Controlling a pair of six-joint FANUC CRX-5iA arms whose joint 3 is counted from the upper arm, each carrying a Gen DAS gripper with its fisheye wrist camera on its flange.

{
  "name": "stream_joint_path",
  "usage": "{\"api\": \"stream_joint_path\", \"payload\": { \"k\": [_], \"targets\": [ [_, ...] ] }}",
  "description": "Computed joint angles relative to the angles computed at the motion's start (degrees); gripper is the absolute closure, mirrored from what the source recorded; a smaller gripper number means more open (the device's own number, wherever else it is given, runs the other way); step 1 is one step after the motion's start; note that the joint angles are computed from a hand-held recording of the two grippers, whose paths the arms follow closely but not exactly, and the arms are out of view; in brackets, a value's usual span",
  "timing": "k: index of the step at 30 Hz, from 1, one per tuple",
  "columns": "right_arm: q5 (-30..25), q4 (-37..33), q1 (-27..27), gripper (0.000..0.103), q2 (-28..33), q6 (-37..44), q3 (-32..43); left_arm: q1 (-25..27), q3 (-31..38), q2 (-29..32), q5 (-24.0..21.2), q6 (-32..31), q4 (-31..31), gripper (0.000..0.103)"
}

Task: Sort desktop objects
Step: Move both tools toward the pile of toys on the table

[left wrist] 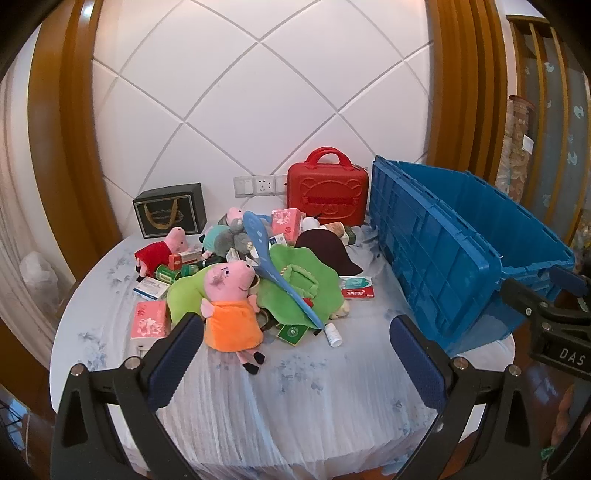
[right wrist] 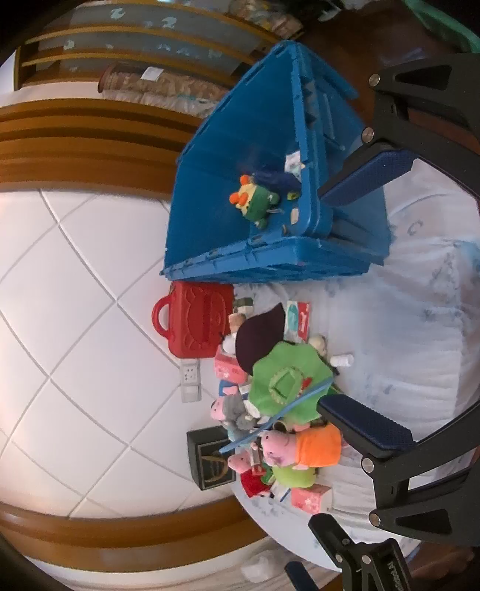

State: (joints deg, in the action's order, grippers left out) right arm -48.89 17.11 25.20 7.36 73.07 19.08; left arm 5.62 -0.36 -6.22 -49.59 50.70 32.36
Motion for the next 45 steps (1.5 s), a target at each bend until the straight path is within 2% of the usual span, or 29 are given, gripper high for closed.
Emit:
{"api": "stream_joint_path", "payload": {
  "k": [14, 32, 36, 40, 45],
  "targets": [
    [0.48, 3.26, 0.41, 0.000, -1.30, -3.13, -2.50, 0.83, -1.35, 0.01, -0.25, -3.43, 3.51, 0.001],
    [-0.70, 9.46, 3.87, 0.000, -1.72, -10.15, -5.20, 4.16, -1.92, 1.59, -1.80, -8.38, 6.84, 0.001],
    [-1.39, 9.47, 4.63, 0.000, -1.08, -10.62, -5.06, 5.11, -1.19, 3.39, -3.44, -9.53, 6.21, 0.001],
    [-2.72, 8.17, 5.04, 0.000, 0.66, -10.08, -4.12, 6.03, -0.10, 6.10, -3.96, -8.00, 3.97, 0.001],
    [-6.46, 1.99, 3.99, 0.000, 6.39, -4.08, 1.92, 6.53, 3.82, 11.16, -3.78, -1.09, -3.45, 0.001]
  ]
}}
